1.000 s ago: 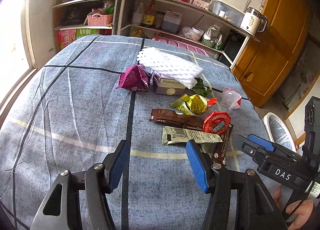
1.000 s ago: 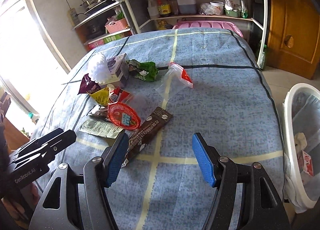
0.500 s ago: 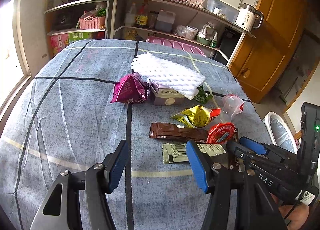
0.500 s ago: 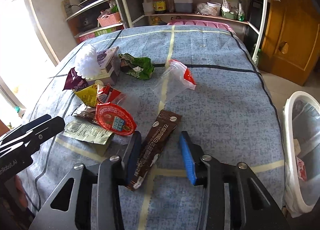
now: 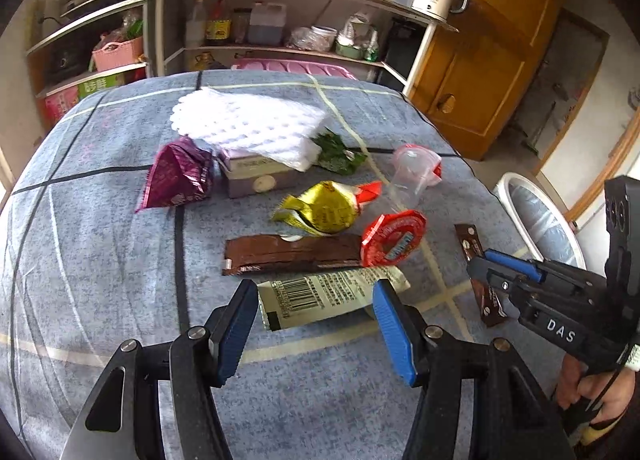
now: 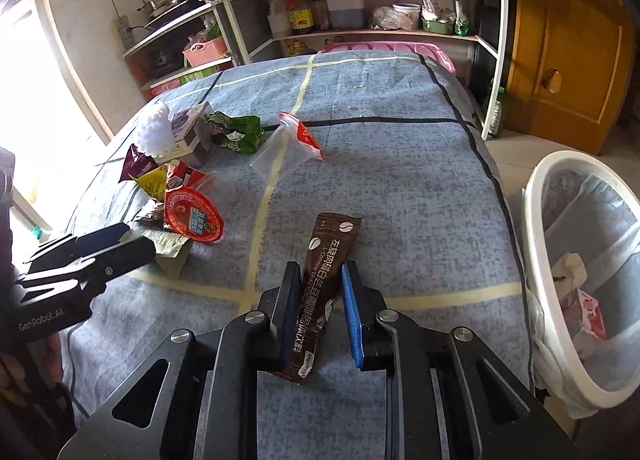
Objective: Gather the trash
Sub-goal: 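Grasp the brown chocolate bar wrapper with the right gripper, then grasp the beige barcode wrapper with the left gripper while the right gripper holds the brown wrapper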
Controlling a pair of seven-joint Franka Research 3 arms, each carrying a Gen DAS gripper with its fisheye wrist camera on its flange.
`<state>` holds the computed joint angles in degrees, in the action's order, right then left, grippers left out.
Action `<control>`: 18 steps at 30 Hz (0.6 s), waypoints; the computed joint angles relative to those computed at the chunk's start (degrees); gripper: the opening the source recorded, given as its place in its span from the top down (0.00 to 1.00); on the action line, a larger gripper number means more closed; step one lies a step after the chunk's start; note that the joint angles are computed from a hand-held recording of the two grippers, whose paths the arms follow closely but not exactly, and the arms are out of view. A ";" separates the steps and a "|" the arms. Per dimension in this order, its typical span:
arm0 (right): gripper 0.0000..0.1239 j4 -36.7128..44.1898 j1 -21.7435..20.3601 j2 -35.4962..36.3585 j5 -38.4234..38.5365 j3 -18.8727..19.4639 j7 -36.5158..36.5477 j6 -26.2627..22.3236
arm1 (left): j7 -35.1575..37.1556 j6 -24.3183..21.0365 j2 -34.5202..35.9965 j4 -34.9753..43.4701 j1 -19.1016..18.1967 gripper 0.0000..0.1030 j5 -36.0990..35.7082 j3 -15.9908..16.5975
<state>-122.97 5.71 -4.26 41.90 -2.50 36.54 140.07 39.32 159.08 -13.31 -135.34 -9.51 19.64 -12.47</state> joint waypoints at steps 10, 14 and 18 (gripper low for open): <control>0.82 -0.09 -1.01 -0.39 0.69 -0.76 -0.41 -1.77 | 7.93 -1.15 1.01 1.15 -4.66 0.41 -5.74 0.12; 0.82 -0.22 -1.33 -0.53 0.56 -0.92 -0.72 -1.66 | 3.00 -2.66 0.76 2.26 -2.14 0.41 1.91 -3.19; 0.82 -0.62 -1.60 -0.72 0.80 -1.14 -0.92 -1.84 | 0.53 -5.26 2.98 5.02 -2.05 0.41 4.14 -2.66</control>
